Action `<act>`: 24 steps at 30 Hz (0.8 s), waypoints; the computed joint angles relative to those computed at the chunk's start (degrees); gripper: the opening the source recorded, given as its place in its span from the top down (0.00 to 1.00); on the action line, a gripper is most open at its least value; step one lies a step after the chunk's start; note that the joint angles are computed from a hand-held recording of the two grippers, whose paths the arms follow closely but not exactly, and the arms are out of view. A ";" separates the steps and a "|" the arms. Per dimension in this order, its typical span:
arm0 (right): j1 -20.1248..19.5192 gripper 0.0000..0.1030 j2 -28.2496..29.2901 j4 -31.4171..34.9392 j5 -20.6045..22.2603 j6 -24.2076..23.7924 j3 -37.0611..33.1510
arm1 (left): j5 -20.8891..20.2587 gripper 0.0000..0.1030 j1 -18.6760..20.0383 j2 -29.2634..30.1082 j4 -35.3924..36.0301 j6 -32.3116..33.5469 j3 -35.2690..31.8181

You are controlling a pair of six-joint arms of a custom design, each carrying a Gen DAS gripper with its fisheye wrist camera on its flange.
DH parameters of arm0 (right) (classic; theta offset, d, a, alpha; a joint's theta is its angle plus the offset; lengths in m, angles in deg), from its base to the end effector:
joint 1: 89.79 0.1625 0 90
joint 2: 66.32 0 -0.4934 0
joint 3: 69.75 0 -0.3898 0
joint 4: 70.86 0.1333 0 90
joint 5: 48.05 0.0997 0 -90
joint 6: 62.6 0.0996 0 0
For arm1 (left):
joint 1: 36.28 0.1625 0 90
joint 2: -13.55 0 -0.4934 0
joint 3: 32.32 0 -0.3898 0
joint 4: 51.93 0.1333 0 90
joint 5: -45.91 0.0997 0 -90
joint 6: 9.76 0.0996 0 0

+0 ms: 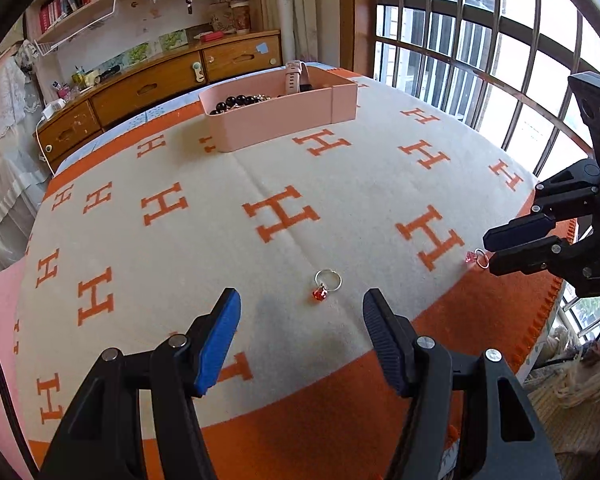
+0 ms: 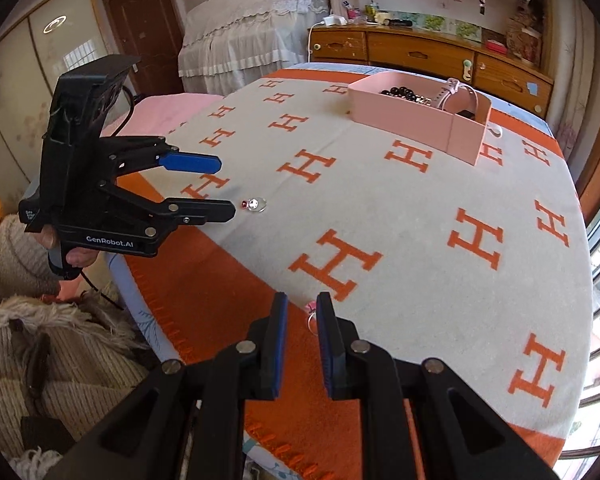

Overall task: Organize jewelry
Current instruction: 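Grasp the red-stone ring with the left tool while the right tool grasps the pink earring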

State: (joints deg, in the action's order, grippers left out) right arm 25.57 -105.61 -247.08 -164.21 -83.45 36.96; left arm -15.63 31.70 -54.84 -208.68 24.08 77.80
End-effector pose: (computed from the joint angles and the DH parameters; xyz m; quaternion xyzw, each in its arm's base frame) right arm 0.3612 -0.5534 0.0625 0.3431 -0.8984 0.1678 0.2168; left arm -0.0574 -0.6240 0.3246 0.3962 0.8610 -0.1841 0.2603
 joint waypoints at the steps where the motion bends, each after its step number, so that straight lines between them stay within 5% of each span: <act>1: 0.05 0.86 0.31 -0.57 -0.88 -0.86 0.04 | -0.03 0.40 0.05 0.17 0.26 0.17 -0.07; 7: -0.42 0.86 0.38 -2.49 -0.81 -3.87 0.86 | 0.02 0.40 0.39 1.21 1.60 1.57 -0.75; 11: -0.53 0.67 1.02 -2.78 -2.05 -5.16 0.47 | -0.89 0.40 0.63 1.44 2.38 2.02 -1.47; 21: -0.75 0.68 1.27 -5.32 -1.98 -12.22 1.33 | -4.72 0.42 1.95 1.49 4.78 4.98 -3.05; 24: -0.96 0.84 1.14 -5.12 -1.29 -12.51 1.22 | -6.67 0.48 2.51 1.59 6.01 5.75 -3.83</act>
State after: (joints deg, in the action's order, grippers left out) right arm 24.61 -104.47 -252.20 -165.49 -95.97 38.19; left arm -22.30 34.21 -53.24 -202.67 29.83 73.97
